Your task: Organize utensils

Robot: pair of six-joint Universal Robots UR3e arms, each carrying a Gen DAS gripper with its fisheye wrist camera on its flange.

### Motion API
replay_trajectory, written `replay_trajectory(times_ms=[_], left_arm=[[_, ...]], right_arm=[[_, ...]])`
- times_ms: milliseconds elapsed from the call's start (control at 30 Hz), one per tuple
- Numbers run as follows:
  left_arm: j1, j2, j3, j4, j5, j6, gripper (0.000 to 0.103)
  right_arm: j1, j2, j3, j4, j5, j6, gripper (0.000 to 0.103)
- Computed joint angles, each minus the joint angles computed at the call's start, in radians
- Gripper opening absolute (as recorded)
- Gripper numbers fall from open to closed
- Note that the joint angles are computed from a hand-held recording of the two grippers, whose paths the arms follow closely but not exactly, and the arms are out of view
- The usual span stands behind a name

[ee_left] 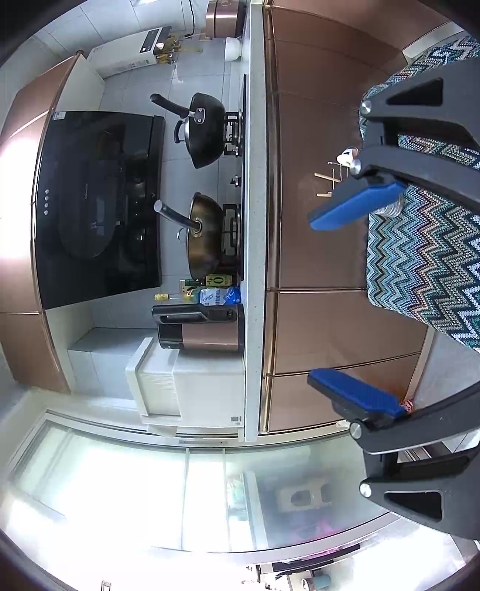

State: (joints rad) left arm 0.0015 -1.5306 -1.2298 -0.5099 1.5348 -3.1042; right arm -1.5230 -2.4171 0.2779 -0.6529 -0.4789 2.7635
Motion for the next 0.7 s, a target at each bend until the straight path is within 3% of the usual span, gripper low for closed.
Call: replay_trajectory(times_ms=[700], left_arm=[[-0.035, -0.005, 0.009, -0.003, 0.032, 0.007, 0.076]], right_arm=[[0.002, -0.009, 0.029, -0.026, -0.001, 0.008, 0.103]])
